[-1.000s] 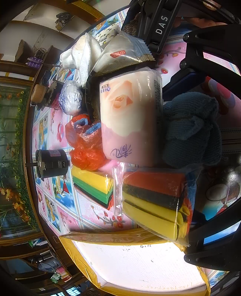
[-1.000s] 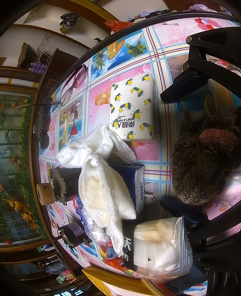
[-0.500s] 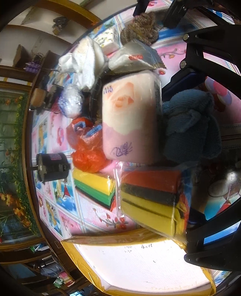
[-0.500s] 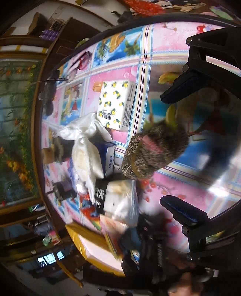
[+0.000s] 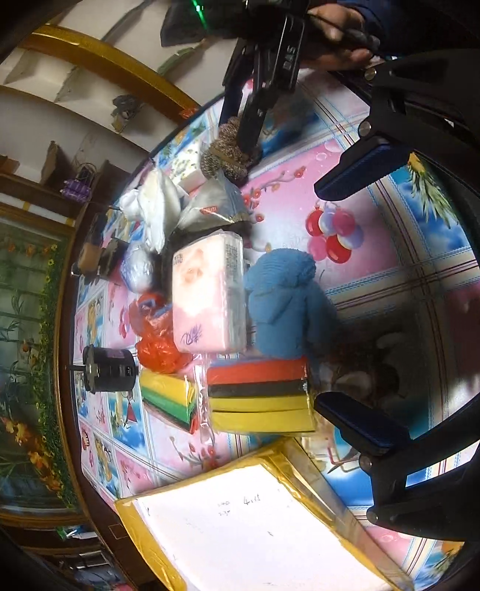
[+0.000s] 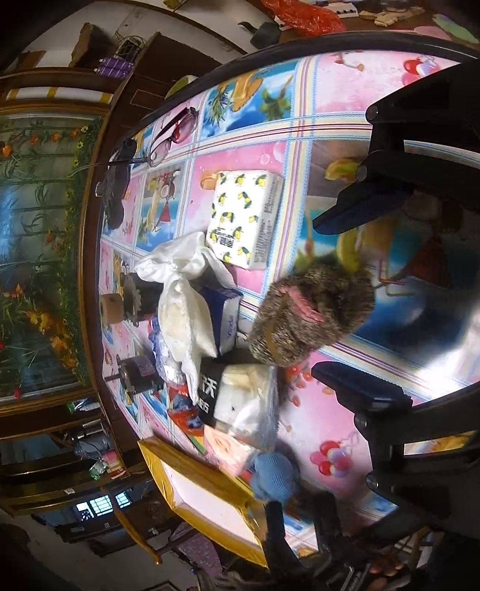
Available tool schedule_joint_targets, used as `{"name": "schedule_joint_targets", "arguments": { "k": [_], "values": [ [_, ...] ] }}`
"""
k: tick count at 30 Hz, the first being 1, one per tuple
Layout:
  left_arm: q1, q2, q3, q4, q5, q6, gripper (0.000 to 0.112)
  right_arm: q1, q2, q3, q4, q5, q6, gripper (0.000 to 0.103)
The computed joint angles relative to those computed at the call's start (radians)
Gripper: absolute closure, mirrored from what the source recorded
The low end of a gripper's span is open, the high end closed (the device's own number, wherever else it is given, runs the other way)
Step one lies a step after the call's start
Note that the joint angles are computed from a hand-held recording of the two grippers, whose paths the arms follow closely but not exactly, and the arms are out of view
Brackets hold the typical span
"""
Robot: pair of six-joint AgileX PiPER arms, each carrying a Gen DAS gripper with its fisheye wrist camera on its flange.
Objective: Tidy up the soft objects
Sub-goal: 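Grasp the blue knitted sock with the left gripper while the right holds the toy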
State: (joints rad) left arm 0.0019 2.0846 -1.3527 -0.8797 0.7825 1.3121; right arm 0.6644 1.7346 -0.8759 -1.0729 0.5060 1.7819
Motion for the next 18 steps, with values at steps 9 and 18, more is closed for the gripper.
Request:
{"name": "schedule_joint_targets", "arguments": {
  "k": [9,18],
  "values": [
    [-0.003,0.011,-0.004,-0.058,-0.013,0.037,0.009,-0.084,0.084,-0.084,0.111,-0.092,-0.169,0.05],
    [0.011,0.038,-0.043,-0.041,0.017,0.001,0.063,-0.085,0.025,0.022,-0.194,-0.15,0.193,0.052]
  ]
}}
